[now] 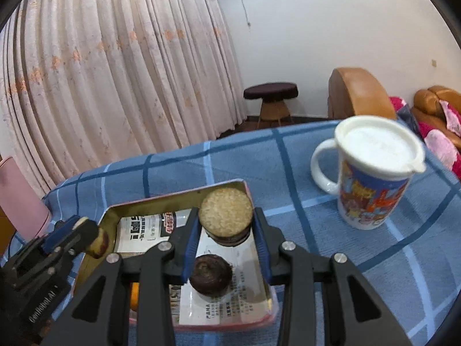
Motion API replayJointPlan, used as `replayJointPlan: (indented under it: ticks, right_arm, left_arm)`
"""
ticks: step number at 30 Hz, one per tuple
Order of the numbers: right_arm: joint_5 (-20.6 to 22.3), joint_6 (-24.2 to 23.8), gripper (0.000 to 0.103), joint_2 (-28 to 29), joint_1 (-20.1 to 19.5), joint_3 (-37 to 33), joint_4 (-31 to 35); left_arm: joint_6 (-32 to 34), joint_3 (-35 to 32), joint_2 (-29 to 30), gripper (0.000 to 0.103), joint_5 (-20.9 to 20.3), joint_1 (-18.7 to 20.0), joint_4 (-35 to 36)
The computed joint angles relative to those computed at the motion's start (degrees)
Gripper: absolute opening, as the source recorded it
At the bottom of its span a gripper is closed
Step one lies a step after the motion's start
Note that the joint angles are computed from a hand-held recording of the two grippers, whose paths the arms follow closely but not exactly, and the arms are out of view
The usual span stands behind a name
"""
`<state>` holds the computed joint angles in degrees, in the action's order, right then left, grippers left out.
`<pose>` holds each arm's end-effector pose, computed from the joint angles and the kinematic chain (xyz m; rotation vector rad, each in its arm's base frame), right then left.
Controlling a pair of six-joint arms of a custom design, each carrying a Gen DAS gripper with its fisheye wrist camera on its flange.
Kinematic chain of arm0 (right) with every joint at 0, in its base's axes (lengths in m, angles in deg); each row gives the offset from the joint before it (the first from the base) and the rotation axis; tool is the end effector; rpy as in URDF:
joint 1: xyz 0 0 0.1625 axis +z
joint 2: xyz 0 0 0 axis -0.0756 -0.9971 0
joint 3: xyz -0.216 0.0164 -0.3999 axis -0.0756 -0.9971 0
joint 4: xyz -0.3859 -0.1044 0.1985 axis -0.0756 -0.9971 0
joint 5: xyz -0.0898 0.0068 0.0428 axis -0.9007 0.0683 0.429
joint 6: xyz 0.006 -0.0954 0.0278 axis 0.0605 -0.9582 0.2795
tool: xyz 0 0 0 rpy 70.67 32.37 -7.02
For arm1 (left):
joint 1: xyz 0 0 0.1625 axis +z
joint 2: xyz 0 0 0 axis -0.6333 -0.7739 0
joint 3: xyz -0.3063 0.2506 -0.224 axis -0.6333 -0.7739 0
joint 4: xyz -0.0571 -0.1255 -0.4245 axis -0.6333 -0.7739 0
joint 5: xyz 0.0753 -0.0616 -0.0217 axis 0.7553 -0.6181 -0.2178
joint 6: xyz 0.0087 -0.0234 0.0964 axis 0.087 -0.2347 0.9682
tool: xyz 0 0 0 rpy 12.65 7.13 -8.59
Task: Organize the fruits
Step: 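Carry both taro slices into the tin and open both tools to release them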
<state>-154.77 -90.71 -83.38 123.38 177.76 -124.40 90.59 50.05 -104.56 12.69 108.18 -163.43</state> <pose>0.3949 -0.5860 -0.0160 0.2257 -2.2372 1.3050 -0.0522 -0.5996 0.3441 0.9174 2.3335 -1.1350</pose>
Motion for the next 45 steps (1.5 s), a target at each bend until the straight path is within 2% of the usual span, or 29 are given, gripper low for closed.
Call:
replayJointPlan:
  ticks: [9,13,22,25,27,31,34,35,36,38,41,45]
  right_arm:
    - [0.17,-0.28,0.038,1.17,-0.37,-2.27,6.02]
    - [0.70,1.08,0.038,0.94,-0.68,-2.05,7.99]
    - [2.93,2.66,0.039,0.15,-1.22,-1.10,9.12]
    - [3.90,3.00,0.042,-0.04,-1.38,-0.63,8.37]
    - [4.18,2.93,0.050,0.06,-1.35,-0.64,7.89]
    - [3.96,2.53,0.059,0.37,-1.12,-0.66,5.75]
    - [3.63,1.84,0.067,0.63,-0.85,-0.62,2.82]
    - [3.55,1.49,0.072,0.69,-0.77,-0.53,1.48]
    - [3.86,1.40,0.074,0.59,-0.77,-0.32,0.54]
    - [4.55,1.57,0.080,0.42,-0.75,0.17,-1.26]
    - [3.75,0.17,0.080,0.76,-0.37,-0.12,-3.44]
    - [3.15,-1.59,0.080,1.45,0.00,-0.81,-6.20]
  left_arm:
    - [-0.89,-0.77,1.31,0.035,3.35,-0.71,2.13]
    - [-1.30,-0.96,1.44,0.035,4.35,-0.97,3.11]
    - [-1.39,-1.37,2.45,0.036,6.82,-1.61,3.40]
    - [-1.59,-1.41,2.67,0.036,7.76,-1.74,2.89]
    - [-1.55,-1.37,2.77,0.036,8.29,-1.80,2.52]
    - [-2.12,-1.51,3.10,0.036,9.13,-1.86,1.98]
    - [-1.67,-0.96,3.22,0.044,9.88,-2.12,-0.43]
    - [-1.36,-0.70,3.11,0.056,9.58,-2.14,-1.07]
    - [-1.12,-0.46,2.97,0.072,9.30,-2.19,-1.47]
    - [0.22,0.55,2.68,0.082,8.53,-2.31,-4.48]
    - [2.34,1.67,2.40,0.082,7.98,-2.55,-7.78]
    - [2.07,1.54,2.18,0.082,8.89,-2.37,-7.85]
